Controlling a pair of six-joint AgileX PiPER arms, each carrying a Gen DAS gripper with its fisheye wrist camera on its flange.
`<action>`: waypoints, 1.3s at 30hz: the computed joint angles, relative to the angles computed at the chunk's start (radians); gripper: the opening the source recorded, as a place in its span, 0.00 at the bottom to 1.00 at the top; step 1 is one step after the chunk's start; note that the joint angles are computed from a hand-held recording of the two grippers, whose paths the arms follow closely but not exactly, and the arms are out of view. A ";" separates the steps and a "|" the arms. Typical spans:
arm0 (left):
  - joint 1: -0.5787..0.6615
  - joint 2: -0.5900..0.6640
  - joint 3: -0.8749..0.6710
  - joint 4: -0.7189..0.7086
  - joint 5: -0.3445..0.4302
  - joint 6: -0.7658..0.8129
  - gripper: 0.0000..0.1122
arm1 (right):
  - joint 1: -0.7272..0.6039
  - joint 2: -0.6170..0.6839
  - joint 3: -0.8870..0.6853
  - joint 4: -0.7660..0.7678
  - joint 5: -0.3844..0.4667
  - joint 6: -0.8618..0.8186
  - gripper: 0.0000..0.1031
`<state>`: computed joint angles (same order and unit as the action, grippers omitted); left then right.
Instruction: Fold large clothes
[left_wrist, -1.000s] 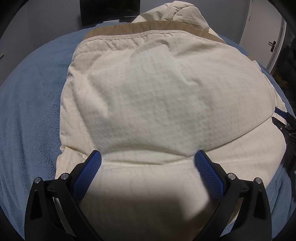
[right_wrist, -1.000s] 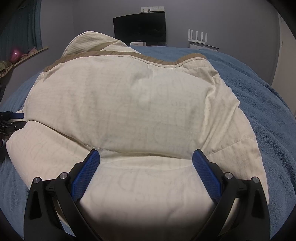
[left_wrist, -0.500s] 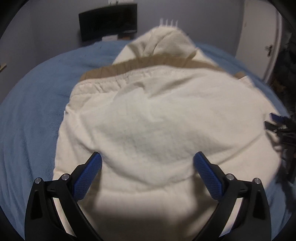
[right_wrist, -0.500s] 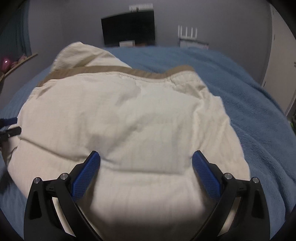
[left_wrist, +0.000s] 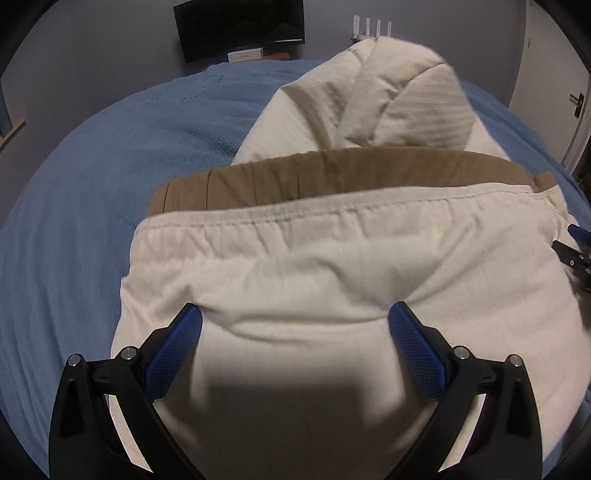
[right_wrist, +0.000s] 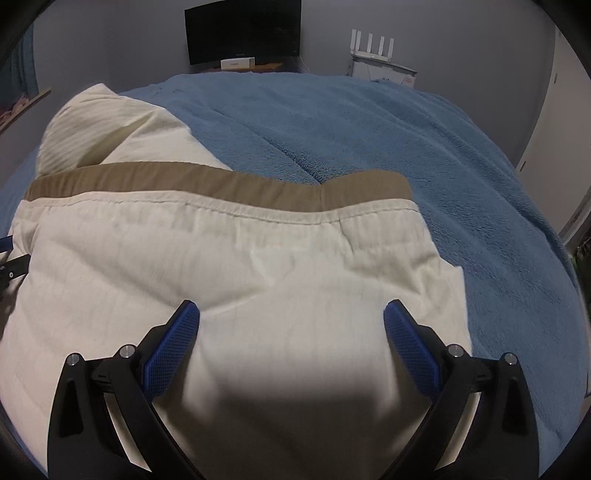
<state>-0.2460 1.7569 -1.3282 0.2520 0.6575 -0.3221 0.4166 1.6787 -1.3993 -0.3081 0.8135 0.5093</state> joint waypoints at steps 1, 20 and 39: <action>0.005 0.018 -0.017 -0.006 0.003 0.010 0.87 | -0.014 0.017 -0.011 0.026 -0.004 -0.020 0.93; 0.186 -0.172 0.146 -0.263 -0.108 0.415 0.86 | -0.245 -0.196 0.147 0.396 -0.096 -0.437 0.94; 0.766 0.112 0.016 -1.083 0.429 1.277 0.66 | -0.747 0.030 0.078 1.078 0.308 -1.073 0.59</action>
<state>0.5203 1.8694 -1.3124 -0.8314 1.0870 0.9550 -0.3309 1.7084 -1.3210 0.7695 1.1214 -0.5634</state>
